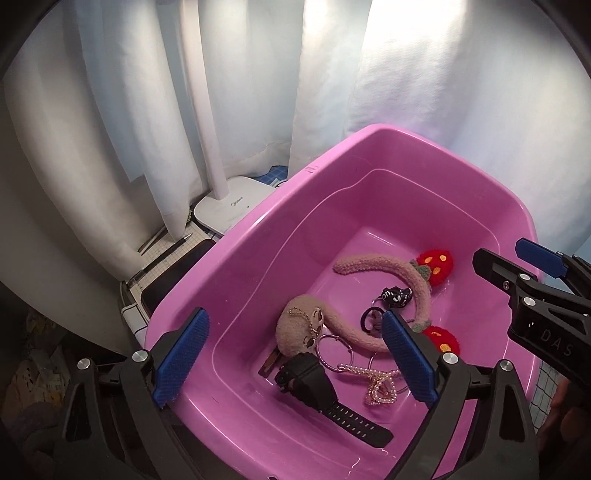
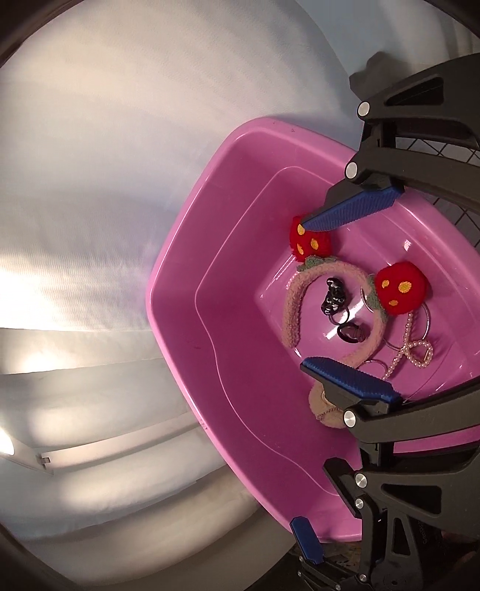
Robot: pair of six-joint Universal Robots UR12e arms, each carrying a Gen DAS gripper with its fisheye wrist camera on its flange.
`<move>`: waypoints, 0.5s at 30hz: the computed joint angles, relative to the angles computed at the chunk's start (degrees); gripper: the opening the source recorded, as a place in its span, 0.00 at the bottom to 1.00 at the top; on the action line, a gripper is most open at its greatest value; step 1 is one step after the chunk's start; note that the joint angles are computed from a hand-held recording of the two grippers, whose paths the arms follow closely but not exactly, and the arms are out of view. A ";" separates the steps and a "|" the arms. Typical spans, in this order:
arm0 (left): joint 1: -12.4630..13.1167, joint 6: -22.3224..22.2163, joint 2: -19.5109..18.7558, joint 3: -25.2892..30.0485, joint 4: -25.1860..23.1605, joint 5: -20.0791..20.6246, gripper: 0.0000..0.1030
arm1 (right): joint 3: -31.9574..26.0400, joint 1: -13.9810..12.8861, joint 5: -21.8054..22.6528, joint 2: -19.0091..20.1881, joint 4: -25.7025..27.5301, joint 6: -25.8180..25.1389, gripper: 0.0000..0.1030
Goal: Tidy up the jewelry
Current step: 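Open both tools to drop the watch and hair band into the tub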
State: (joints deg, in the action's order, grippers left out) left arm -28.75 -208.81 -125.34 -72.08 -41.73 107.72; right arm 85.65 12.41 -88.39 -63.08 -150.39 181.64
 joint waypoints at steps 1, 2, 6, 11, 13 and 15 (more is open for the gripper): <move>0.06 -0.19 0.01 -0.02 -0.16 -0.09 0.91 | 0.18 -0.01 -0.01 -0.13 -0.09 0.09 0.66; 0.08 -0.36 0.02 -0.04 -0.31 -0.12 0.91 | 0.39 0.04 -0.14 -0.30 -0.14 0.19 0.66; 0.07 -0.75 0.08 0.05 -0.96 0.00 0.91 | 0.89 0.13 -0.30 -0.60 -0.08 0.61 0.66; -0.18 -1.13 0.04 0.18 -1.64 0.92 0.91 | 2.33 0.12 -0.08 -1.49 -0.82 1.11 0.66; -0.29 -1.45 0.02 0.27 -1.99 1.34 0.91 | 2.83 0.08 0.07 -1.83 -0.92 1.25 0.66; -0.36 -1.86 0.10 0.22 -2.17 1.52 0.91 | 3.19 0.04 0.12 -2.09 -0.99 1.29 0.66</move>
State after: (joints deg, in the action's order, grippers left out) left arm -29.10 -210.67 -125.24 -71.86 -43.90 109.24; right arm 88.84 12.45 -88.27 -65.16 -151.38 182.94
